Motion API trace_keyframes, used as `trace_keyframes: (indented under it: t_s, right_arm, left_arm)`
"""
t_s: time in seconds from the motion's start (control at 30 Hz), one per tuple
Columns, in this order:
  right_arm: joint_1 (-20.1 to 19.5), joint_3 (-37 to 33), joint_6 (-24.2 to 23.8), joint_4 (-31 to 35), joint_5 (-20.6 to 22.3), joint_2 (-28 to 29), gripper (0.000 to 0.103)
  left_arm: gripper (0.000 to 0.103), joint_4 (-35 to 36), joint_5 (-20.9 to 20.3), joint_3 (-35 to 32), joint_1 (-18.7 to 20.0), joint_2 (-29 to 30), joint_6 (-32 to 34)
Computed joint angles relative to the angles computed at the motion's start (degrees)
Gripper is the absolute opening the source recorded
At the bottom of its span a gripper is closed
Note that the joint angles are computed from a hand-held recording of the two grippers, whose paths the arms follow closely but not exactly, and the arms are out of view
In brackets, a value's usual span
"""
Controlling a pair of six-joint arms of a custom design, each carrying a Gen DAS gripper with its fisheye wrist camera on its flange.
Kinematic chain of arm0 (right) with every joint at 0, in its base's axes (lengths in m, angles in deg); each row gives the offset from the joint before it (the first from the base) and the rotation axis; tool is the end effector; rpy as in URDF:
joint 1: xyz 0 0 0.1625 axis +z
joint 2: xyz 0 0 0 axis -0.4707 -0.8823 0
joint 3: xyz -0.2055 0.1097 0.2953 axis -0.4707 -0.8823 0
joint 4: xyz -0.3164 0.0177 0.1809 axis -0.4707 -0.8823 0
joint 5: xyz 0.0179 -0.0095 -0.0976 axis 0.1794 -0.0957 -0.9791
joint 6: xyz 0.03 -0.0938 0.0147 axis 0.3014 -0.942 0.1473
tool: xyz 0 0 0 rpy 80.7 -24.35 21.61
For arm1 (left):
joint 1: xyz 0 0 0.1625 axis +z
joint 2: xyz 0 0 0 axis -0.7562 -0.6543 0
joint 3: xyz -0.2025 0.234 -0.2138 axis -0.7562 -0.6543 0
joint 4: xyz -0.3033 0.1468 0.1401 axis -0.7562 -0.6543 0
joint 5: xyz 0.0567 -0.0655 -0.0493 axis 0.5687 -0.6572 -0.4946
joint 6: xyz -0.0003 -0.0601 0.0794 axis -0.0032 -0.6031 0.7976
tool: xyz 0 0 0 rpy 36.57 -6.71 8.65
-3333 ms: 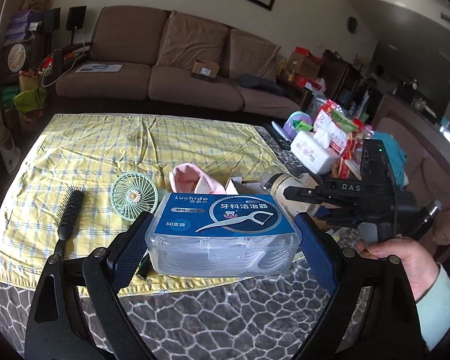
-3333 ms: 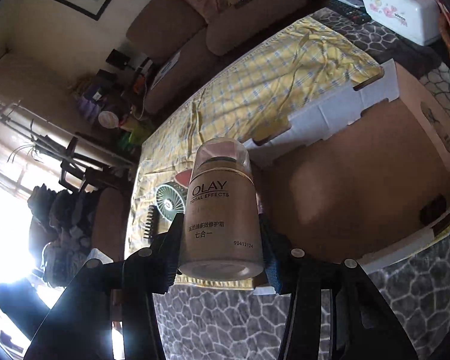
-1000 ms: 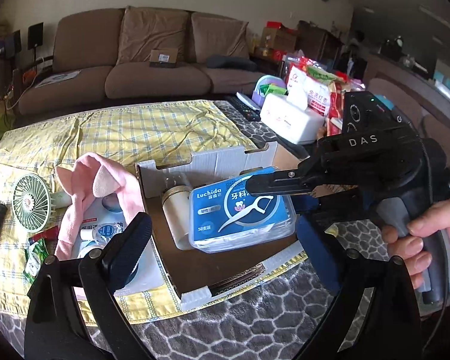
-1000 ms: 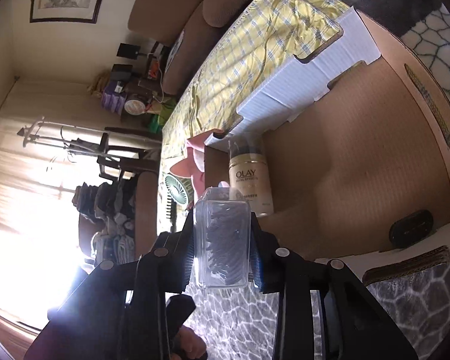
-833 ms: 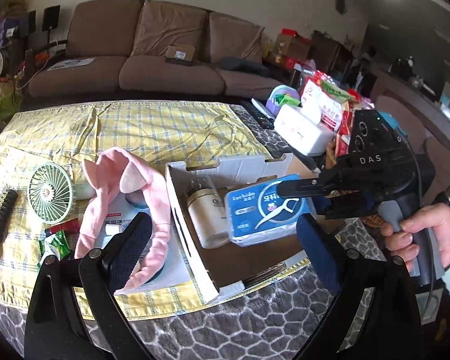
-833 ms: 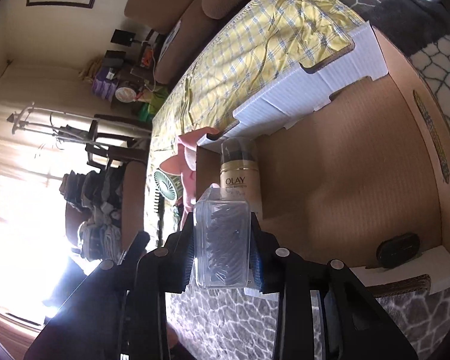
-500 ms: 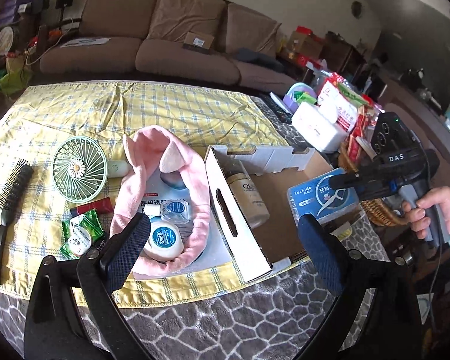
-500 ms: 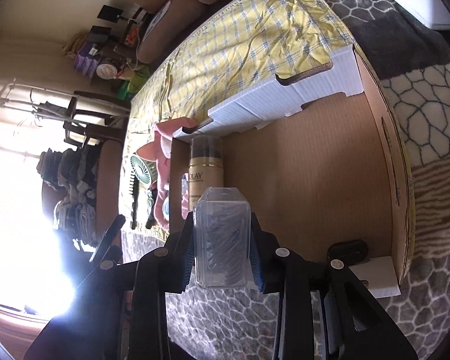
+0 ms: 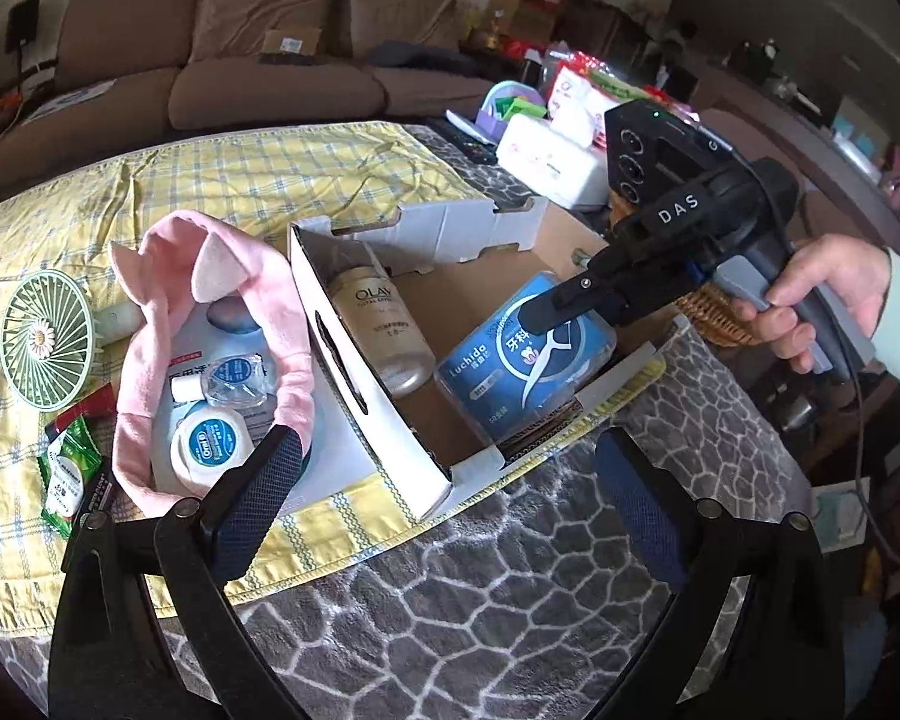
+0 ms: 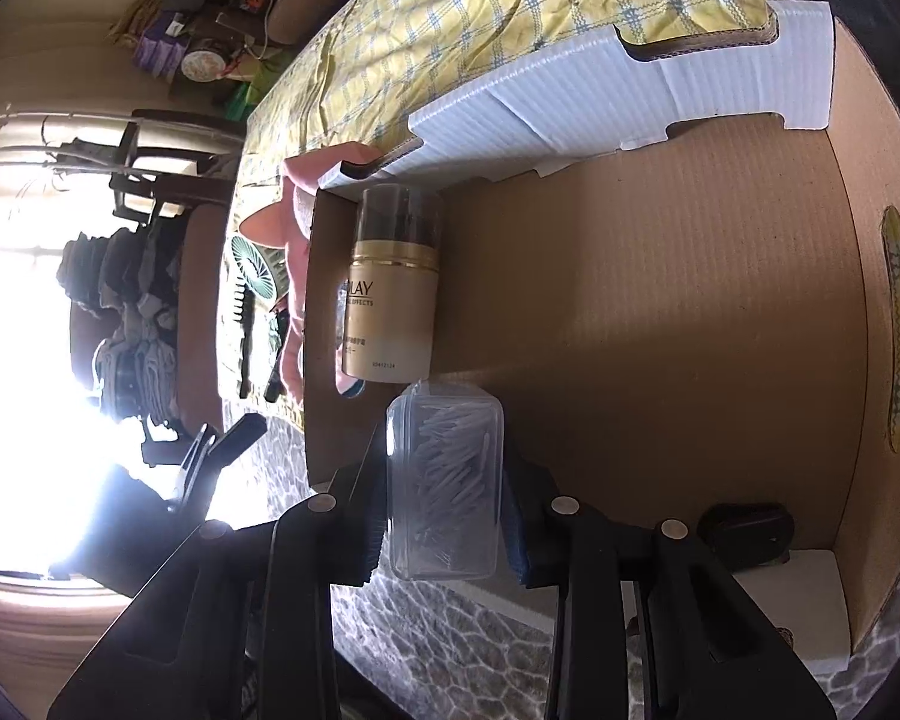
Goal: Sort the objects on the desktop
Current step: 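Lower the Luchido box into the cardboard box and open the right tool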
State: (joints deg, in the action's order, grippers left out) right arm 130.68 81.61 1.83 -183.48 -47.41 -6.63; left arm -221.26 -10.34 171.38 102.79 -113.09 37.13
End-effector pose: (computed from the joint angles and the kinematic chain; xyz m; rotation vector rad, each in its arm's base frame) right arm 0.2451 -0.5162 0.1650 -0.1609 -3.0977 0.2046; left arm -0.1564 -0.4755 0.2685 1.2020 2.6811 -0.3852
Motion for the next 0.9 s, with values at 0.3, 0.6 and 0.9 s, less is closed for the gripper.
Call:
trace_keyframes:
  t_s: [0.3,0.6,0.9]
  right_arm:
    - [0.08,-4.27,-1.08,6.64,-5.74,2.67,0.062]
    - [3.1,-0.49,0.88,3.22,-15.87,-0.63,0.072]
    - [5.88,-3.2,-4.43,4.9,-16.14,3.75,0.061]
  left_arm:
    - [0.098,0.88,-1.91,-0.51,0.09,2.2,-0.13]
    - [0.098,1.89,-2.09,-1.16,-0.08,3.38,0.44]
    - [0.098,2.7,-2.0,-2.12,0.09,4.23,0.38]
